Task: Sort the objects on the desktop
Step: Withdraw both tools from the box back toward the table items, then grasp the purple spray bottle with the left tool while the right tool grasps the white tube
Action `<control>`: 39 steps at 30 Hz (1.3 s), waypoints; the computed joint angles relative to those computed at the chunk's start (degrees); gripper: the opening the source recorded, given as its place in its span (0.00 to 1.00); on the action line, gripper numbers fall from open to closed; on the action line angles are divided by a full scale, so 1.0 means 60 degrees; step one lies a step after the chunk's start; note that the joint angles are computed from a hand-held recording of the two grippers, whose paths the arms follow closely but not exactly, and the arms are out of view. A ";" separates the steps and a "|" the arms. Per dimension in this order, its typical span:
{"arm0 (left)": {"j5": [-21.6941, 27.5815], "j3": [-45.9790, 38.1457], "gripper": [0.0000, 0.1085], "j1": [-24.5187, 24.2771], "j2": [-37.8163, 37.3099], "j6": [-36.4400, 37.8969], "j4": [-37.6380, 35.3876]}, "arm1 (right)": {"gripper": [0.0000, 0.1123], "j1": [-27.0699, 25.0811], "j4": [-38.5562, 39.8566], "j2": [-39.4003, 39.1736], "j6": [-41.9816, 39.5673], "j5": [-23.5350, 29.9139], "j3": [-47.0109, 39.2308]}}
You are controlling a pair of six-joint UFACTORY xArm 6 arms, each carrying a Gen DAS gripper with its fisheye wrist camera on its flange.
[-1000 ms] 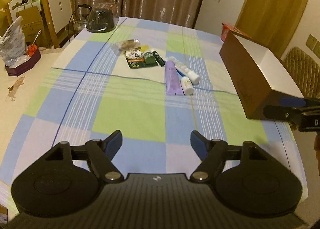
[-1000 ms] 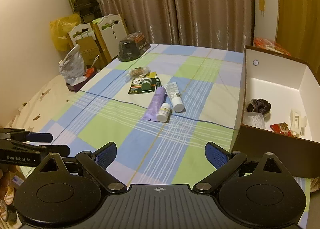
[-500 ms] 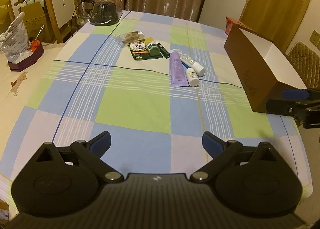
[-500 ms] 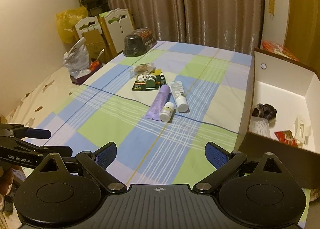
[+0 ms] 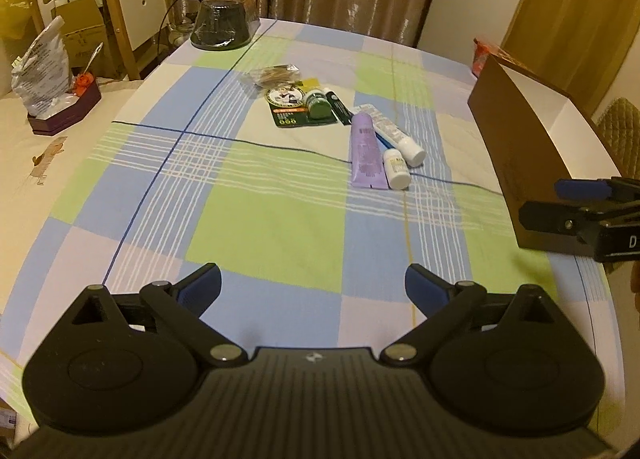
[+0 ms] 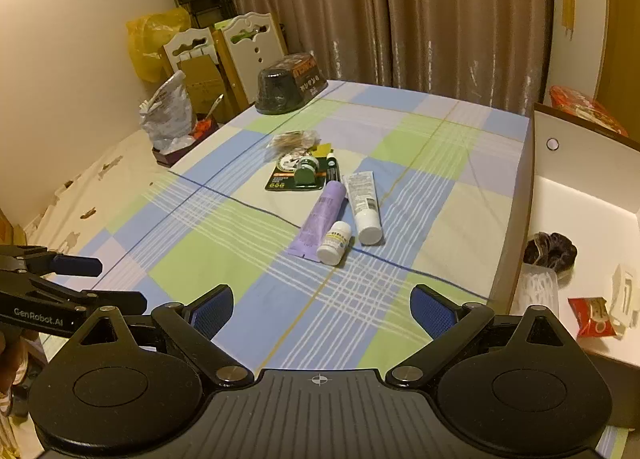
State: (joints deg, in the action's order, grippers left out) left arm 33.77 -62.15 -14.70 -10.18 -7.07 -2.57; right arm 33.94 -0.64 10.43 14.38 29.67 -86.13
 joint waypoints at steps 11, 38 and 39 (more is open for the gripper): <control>0.0216 -0.1846 0.88 -0.0040 0.1772 0.0638 -0.0218 | 0.87 0.0024 -0.0248 0.0615 -0.0039 0.0396 -0.0674; 0.4321 -1.4183 0.30 0.0386 1.1300 0.4478 -0.3725 | 0.87 0.0086 -0.3038 0.4431 0.3499 0.4002 -0.6104; 0.4399 -1.4292 0.28 0.0409 1.1362 0.4552 -0.3794 | 0.87 0.0068 -0.3002 0.4630 0.3423 0.4079 -0.6392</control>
State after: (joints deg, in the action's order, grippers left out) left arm 60.17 -147.90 -12.25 57.99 20.25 -25.34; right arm 34.35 -18.65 38.21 34.91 54.15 -124.49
